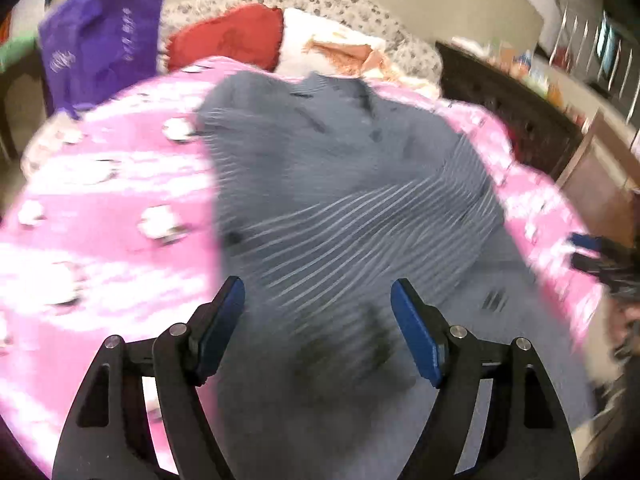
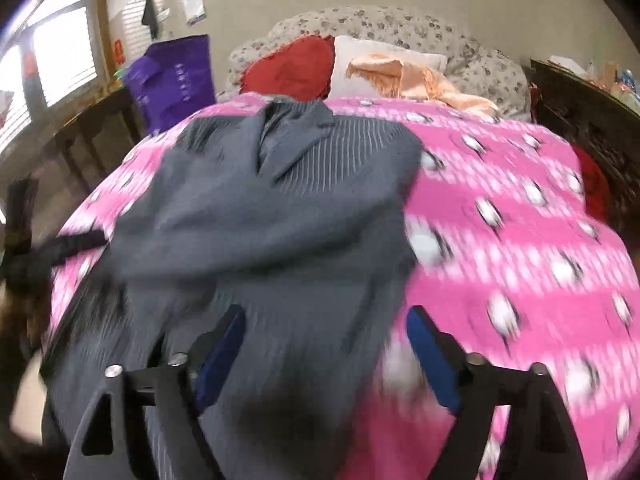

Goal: Fold large clothes

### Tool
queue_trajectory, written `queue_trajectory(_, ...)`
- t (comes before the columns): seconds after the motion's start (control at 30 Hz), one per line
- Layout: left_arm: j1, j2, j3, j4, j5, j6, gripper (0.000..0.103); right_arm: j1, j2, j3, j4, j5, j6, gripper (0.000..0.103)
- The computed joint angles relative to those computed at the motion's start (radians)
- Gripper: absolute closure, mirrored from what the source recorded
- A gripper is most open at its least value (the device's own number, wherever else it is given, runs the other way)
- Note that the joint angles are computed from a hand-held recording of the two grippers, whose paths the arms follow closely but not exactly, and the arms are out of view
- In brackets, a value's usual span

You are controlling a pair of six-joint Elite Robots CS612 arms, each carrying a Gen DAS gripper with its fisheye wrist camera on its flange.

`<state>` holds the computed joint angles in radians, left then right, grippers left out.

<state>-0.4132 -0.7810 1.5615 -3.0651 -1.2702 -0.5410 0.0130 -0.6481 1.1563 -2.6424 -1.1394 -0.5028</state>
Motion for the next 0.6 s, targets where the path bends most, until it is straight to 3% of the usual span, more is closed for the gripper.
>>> queue_trajectory(0.07,-0.008,-0.029,0.063,0.013,0.058,-0.009,0.027,-0.026,-0.054,0.116,-0.012,0.008,-0.036,0.020)
queue_trajectory(0.23,-0.012,-0.068,0.198,0.009,-0.020,-0.072,0.027,-0.067,-0.097,0.260,0.017,0.088,-0.048,0.020)
queue_trajectory(0.33,-0.029,-0.073,0.252,-0.090,-0.039,-0.053,0.027,-0.080,-0.089,0.292,0.062,0.171,-0.046,0.019)
queue_trajectory(0.37,-0.032,-0.073,0.263,-0.123,-0.077,-0.037,0.027,-0.085,-0.086,0.307,0.024,0.206,-0.039,0.019)
queue_trajectory(0.43,-0.031,-0.069,0.270,-0.165,-0.132,-0.024,0.026,-0.094,-0.079,0.302,0.052,0.285,-0.051,0.020)
queue_trajectory(0.47,-0.030,-0.063,0.265,-0.178,-0.161,-0.005,0.024,-0.098,-0.068,0.283,0.085,0.342,-0.057,0.020)
queue_trajectory(0.6,-0.027,-0.043,0.220,-0.154,-0.168,0.032,0.015,-0.102,-0.026,0.219,0.164,0.482,-0.054,0.020)
